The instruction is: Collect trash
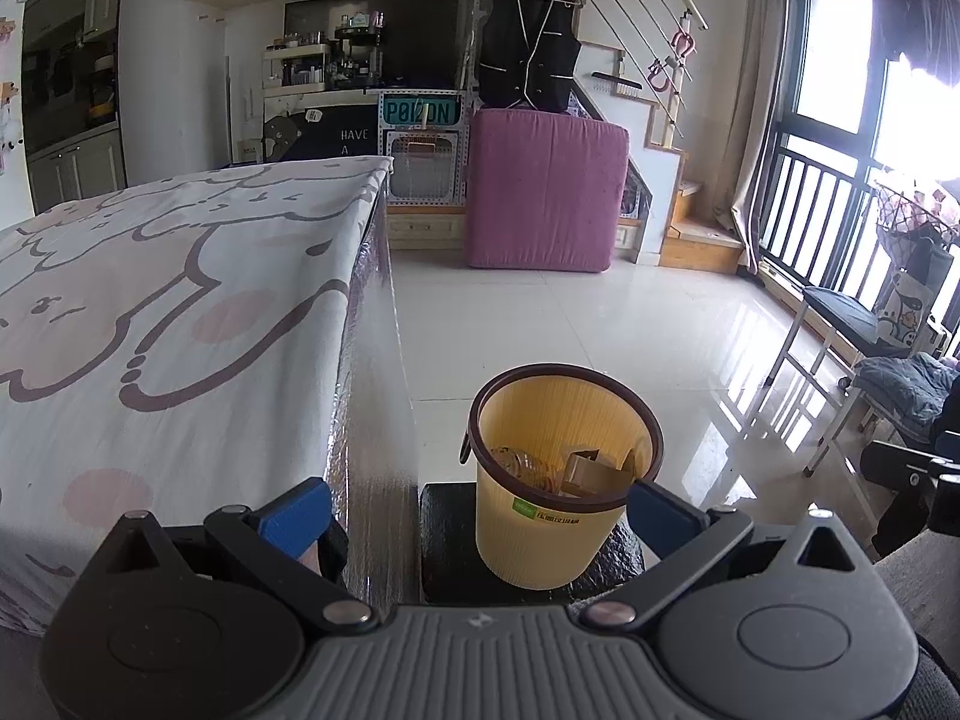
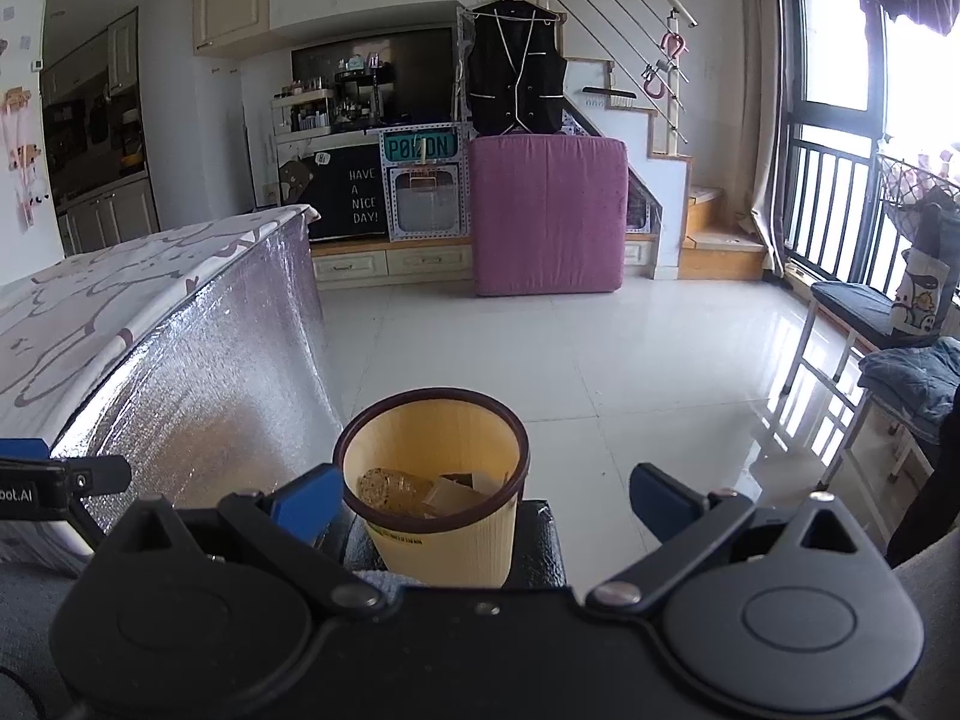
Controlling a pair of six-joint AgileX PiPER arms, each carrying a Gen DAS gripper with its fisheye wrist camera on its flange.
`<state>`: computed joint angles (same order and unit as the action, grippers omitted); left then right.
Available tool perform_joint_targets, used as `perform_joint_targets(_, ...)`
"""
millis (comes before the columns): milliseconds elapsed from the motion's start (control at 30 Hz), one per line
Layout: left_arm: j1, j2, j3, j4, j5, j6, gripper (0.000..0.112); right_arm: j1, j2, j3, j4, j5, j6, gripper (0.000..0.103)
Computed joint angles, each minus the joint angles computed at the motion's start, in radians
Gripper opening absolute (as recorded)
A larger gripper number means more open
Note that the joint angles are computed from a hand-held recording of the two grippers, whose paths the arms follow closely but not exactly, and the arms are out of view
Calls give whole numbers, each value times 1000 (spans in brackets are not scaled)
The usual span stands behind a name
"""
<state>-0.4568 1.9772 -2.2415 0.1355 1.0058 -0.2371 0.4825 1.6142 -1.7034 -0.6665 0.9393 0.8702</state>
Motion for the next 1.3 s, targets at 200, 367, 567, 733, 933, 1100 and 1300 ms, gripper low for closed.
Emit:
perform_joint_targets(200, -1, -5, 11, 3, -9, -4, 103, -8, -24, 38, 0, -16, 31, 103)
perform_joint_targets(367, 0, -6, 13, 2, -11, -2, 103, -7, -28, 48, 0, -20, 35, 103)
perform_joint_targets(567, 0, -7, 14, 2, -11, -3, 103, -6, -30, 50, -2, -20, 36, 103)
perform_joint_targets(733, 0, -8, 16, 2, -13, -3, 103, -5, -30, 47, -3, -17, 38, 103)
perform_joint_targets(933, 0, -9, 20, 3, -15, -3, 103, -6, -30, 48, -5, -17, 39, 103)
perform_joint_targets(1100, 0, -10, 23, 2, -18, -2, 103, -3, -36, 51, -14, -14, 50, 103)
perform_joint_targets(1300, 1, -11, 25, 1, -20, -2, 103, 3, -35, 53, -24, -13, 59, 103)
